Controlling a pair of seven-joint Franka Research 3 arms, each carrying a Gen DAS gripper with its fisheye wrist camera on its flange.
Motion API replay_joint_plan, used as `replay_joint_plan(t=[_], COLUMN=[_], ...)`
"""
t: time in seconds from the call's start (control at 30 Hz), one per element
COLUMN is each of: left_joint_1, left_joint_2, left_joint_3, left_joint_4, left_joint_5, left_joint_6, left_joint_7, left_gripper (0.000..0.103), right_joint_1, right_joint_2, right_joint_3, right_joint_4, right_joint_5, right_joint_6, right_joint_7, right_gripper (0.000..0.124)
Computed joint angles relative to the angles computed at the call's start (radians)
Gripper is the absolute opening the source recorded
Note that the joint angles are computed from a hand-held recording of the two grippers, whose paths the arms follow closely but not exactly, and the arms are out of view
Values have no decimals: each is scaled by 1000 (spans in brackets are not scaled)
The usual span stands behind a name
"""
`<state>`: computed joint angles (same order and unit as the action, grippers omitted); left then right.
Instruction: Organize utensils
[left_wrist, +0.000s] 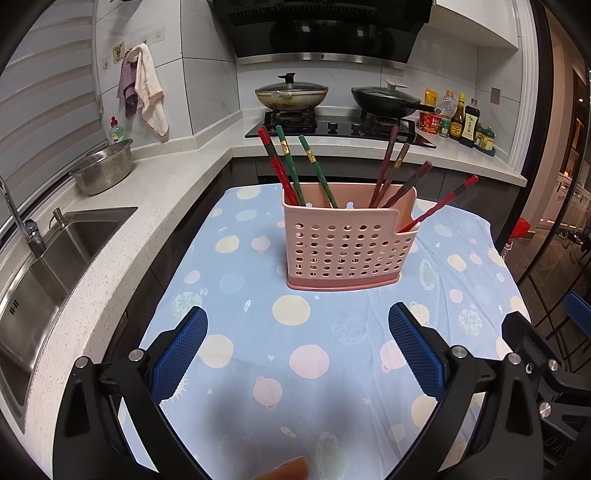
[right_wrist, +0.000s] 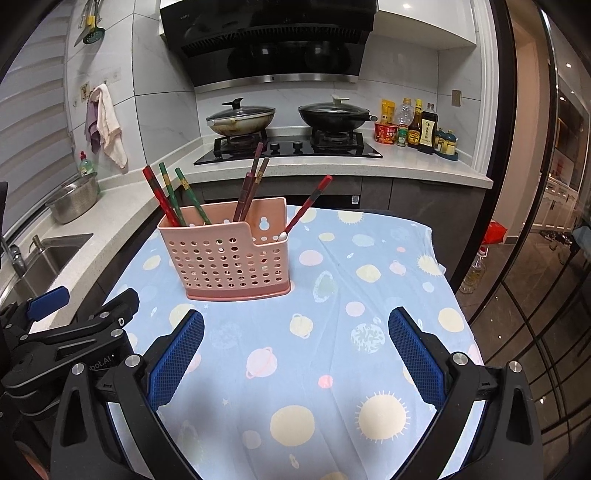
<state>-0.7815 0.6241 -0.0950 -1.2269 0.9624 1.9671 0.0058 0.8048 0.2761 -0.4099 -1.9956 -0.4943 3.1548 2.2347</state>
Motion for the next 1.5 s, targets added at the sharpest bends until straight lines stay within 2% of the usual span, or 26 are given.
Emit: replay_joint_plan(t=[0.6,0.73,1.2,1.5], left_joint_1=[3,3,3,9], left_joint_2=[4,4,5,-2], left_joint_3=[-1,-1,0,-4], left_joint_4=[0,0,-5,-20], left_joint_5=[-13,-14,-13,-16], left_joint_6=[-13,-13,-25,-20], left_joint_7=[-3,-4,-13,-15], left_gripper=[94,94,94,94], right_joint_1=[-18,0,-36,-38], right_joint_2=[8,9,8,11], right_joint_3=[21,3,42,42], right_joint_4=[9,11,14,13], right_joint_5=[-9,-34,-60,-74], right_joint_6=[-15,-20,-25,-23], right_joint_7=[-3,23,45,58], right_gripper=[96,96,96,96])
